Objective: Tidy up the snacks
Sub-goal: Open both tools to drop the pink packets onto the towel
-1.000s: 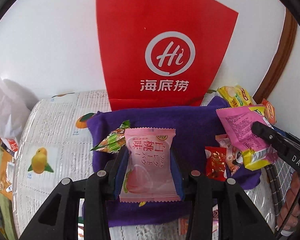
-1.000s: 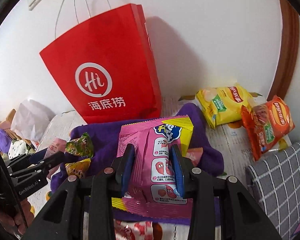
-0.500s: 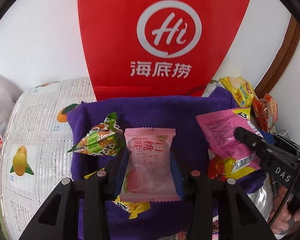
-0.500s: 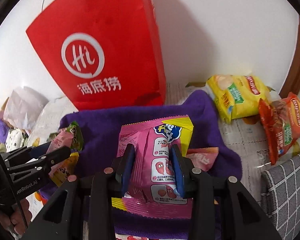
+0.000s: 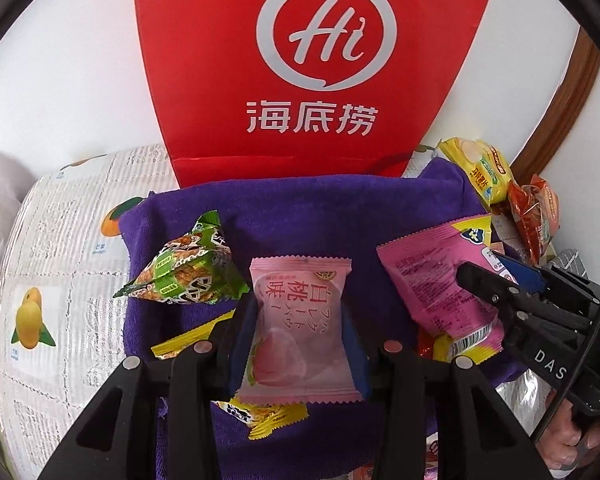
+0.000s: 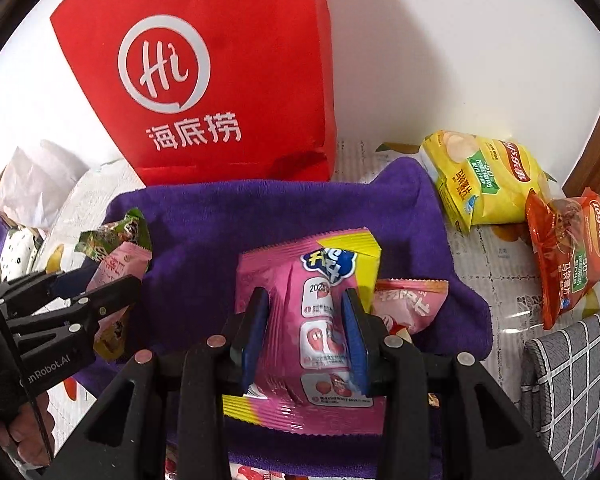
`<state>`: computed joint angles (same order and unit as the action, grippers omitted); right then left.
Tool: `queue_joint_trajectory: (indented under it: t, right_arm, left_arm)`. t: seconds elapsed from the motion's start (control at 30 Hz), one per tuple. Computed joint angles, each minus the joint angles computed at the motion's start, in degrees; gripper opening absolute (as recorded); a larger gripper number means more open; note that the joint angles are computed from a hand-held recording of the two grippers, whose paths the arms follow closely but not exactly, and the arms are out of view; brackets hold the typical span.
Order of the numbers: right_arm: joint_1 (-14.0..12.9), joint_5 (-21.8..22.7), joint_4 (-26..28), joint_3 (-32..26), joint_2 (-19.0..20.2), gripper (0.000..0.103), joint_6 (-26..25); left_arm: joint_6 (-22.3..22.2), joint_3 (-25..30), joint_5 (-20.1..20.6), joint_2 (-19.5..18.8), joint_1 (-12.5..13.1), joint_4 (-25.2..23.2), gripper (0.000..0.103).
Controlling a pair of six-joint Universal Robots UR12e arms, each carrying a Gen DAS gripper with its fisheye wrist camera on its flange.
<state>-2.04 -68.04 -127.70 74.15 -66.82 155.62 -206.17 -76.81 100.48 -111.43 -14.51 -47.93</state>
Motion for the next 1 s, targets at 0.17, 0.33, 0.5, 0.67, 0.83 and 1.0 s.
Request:
queue_joint_trajectory:
  t: [0.17, 0.33, 0.5, 0.67, 0.83, 1.0]
  right_arm:
    - [-0.3, 0.06, 0.09, 0.21, -0.35, 0.044, 0.39]
    - [-1.07, 1.08, -1.06, 1.41, -1.66, 0.05, 1.2]
    - [-1.71, 1.18, -1.57, 3.4, -3.68, 0.051, 1.19]
    - [-2.63, 1.46, -3.4, 6.4, -6.55, 0.051, 1.12]
    - [-4.26, 1.87, -4.18, 9.85, -9.95, 0.051, 2.37]
    - [-6.01, 1.87, -6.61, 14.54, -13.73, 0.051, 2.32]
  left_arm:
    - [-0.17, 0.19, -0.98, -0.14, 0.04, -0.71, 0.042]
    - [-0.45, -0.31, -1.7, 0.41, -0.19, -0.17, 0.056]
    - [0.04, -0.82, -0.57, 1.45, -0.9, -0.14, 0.06]
    - [-0.69, -2.54, 1.17, 3.56, -1.8, 0.06, 0.061]
    - [-2.18, -5.43, 3.55, 6.41, -2.98, 0.21, 0.061]
    - [-3.4, -8.24, 5.61, 9.06, -4.12, -0.23, 0.061]
